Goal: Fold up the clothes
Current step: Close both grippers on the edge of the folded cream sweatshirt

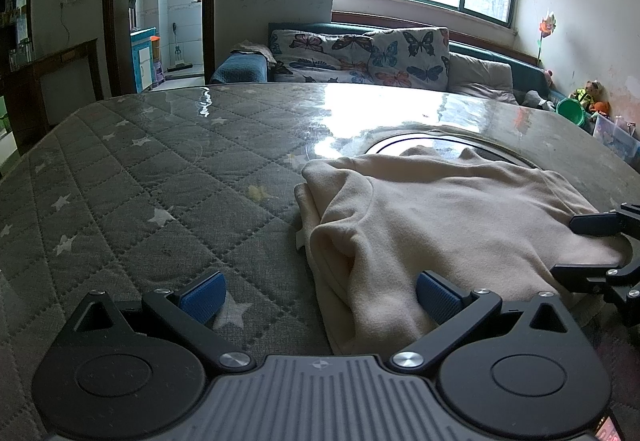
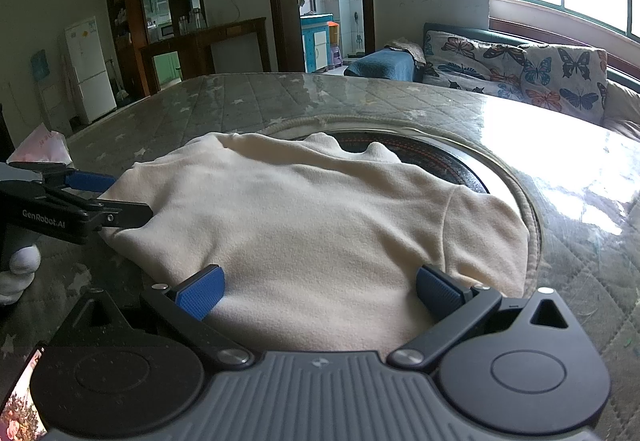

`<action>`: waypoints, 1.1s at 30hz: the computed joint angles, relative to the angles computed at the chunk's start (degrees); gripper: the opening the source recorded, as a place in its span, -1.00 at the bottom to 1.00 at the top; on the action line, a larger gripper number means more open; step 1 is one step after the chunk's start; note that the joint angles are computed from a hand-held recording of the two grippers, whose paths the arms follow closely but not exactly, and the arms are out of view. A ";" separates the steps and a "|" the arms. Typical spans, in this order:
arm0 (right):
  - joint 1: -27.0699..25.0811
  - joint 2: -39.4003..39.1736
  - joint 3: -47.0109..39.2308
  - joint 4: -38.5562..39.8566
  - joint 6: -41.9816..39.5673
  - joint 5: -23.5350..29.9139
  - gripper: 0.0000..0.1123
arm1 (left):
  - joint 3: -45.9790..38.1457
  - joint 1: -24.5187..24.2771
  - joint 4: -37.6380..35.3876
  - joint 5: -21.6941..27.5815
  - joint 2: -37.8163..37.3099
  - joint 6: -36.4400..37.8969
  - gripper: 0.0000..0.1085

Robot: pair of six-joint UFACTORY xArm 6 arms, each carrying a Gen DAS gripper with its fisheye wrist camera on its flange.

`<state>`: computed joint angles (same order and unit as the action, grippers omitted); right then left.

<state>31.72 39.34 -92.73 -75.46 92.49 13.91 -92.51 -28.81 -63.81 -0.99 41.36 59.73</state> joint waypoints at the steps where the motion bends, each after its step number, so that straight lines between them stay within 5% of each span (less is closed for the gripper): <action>1: 0.05 0.06 -0.08 0.17 -0.24 0.12 0.83 | 0.07 -0.02 0.28 -0.08 -0.01 -0.22 0.90; 7: 0.14 0.45 -0.54 2.17 -2.47 0.24 0.83 | 0.41 0.25 3.96 0.24 -0.08 -3.56 0.90; 12: 0.12 0.56 -0.66 4.10 -4.49 0.07 0.83 | 2.05 0.84 14.56 -1.87 -1.07 -15.00 0.90; 17: -0.16 -0.67 0.47 3.09 -1.62 -0.73 0.83 | -0.01 1.41 11.52 -0.13 -2.05 -14.01 0.90; 25: -1.03 -6.79 4.98 -8.54 12.08 2.69 0.83 | -5.99 4.29 38.81 4.81 2.41 -42.93 0.90; 29: -2.35 -8.80 7.85 -6.55 12.73 6.76 0.83 | -8.21 4.84 41.74 7.27 4.03 -47.02 0.90; 33: -4.35 -9.07 9.82 -4.76 14.49 5.46 0.77 | -8.68 4.84 38.35 9.14 4.19 -43.24 0.90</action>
